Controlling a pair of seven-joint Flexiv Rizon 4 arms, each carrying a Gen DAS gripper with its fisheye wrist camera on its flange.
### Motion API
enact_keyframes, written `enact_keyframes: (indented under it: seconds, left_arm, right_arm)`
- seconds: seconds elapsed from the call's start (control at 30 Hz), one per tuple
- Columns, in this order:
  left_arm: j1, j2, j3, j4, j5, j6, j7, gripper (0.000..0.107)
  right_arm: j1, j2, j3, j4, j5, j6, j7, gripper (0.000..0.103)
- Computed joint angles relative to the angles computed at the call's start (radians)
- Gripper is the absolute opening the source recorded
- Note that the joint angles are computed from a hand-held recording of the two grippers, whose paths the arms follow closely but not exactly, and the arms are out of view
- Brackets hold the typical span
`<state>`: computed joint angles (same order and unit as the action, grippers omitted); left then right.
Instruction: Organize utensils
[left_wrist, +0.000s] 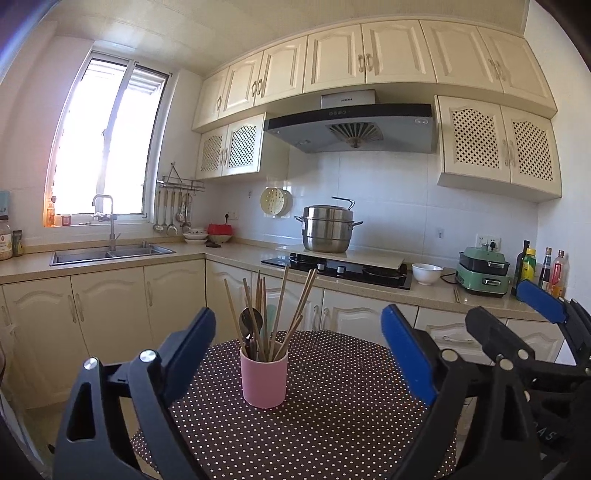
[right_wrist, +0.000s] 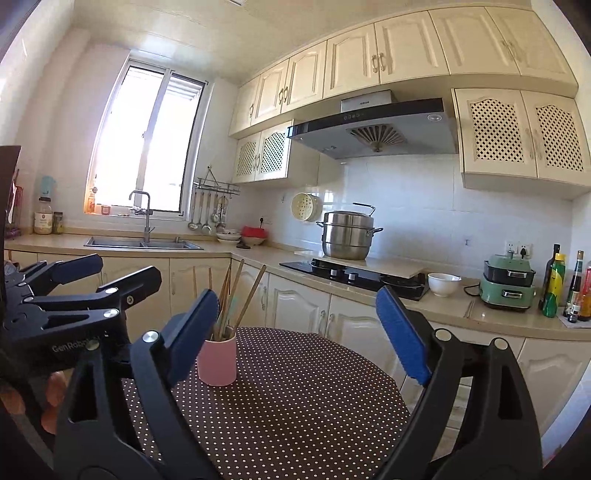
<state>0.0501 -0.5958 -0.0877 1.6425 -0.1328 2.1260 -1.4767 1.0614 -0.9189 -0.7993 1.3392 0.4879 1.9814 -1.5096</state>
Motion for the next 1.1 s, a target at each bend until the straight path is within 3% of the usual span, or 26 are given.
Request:
enact_keyframes:
  seconds: [0.73, 1.1]
  left_arm:
    - [-0.035, -0.031, 0.034, -0.015, -0.039, 0.069, 0.062, 0.089]
    - [-0.013, -0.032, 0.015, -0.021, -0.015, 0.052, 0.060, 0.089]
  right_arm:
    - [-0.021, 0.000, 0.021, -0.008, -0.013, -0.005, 0.013, 0.088]
    - [-0.047, 0.001, 0.046, -0.019, -0.035, -0.007, 0.021, 0.088]
